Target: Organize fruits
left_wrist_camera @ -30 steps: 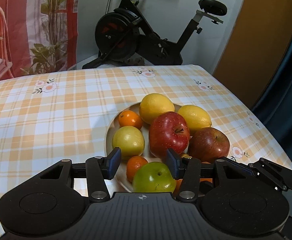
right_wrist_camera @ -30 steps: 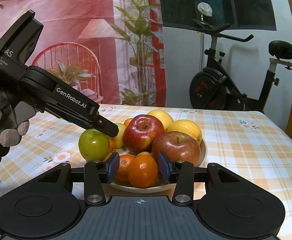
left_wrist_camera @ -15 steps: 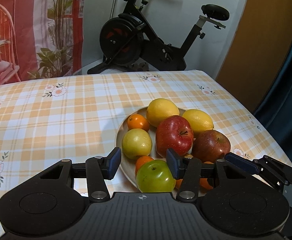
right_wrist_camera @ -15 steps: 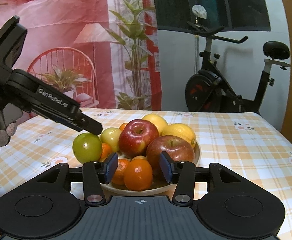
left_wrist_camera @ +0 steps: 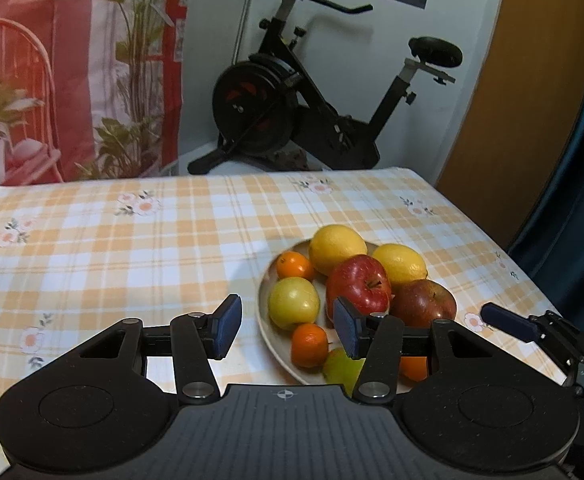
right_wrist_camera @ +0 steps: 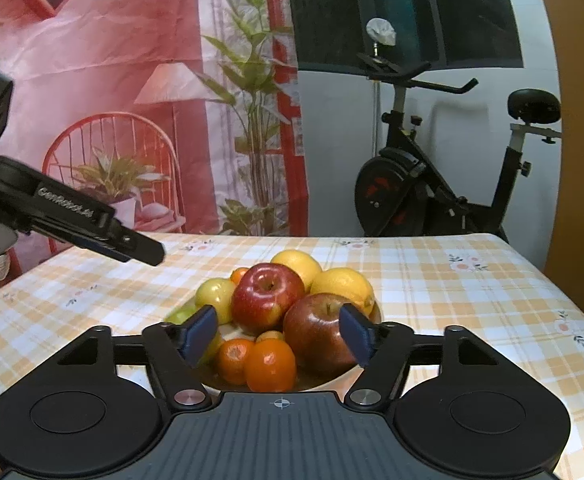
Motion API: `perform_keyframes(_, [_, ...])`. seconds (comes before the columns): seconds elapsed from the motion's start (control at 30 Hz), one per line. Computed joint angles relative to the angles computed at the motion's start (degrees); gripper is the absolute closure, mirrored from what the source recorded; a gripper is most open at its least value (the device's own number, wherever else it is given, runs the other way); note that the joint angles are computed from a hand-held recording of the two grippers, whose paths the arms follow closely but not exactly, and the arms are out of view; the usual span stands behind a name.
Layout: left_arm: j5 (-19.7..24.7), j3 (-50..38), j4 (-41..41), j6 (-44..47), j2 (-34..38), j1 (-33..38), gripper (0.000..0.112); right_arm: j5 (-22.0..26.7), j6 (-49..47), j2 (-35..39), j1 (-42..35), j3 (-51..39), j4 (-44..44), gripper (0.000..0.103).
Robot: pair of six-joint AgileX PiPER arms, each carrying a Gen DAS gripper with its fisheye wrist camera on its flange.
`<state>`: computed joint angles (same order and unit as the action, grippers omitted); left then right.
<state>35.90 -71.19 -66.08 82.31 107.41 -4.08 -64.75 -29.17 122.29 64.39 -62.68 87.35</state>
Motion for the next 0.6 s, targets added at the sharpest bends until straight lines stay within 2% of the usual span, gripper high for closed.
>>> perform_keyframes(0.2, [0.56, 3.0, -3.58, 4.03, -3.03, 2.76, 0.046, -0.7, -0.07, -1.58, 0.95, 0.24, 2.66, 0.015])
perform_keyframes(0.4, [2.14, 6.27, -7.09, 8.86, -6.36, 5.45, 0.03, -0.92, -1.56, -3.82, 1.93, -0.39, 4.55, 0.001])
perform_keyframes(0.5, [2.27, 7.87, -7.99, 10.24, -8.22, 6.64, 0.02, -1.08, -3.11, -5.2, 2.55, -1.21, 5.28, 0.001])
perform_keyframes(0.6, [0.46, 10.62, -9.55, 13.07, -11.11, 7.38, 0.01, -0.84, -4.76, -6.49, 3.15, -2.36, 6.02, 0.001])
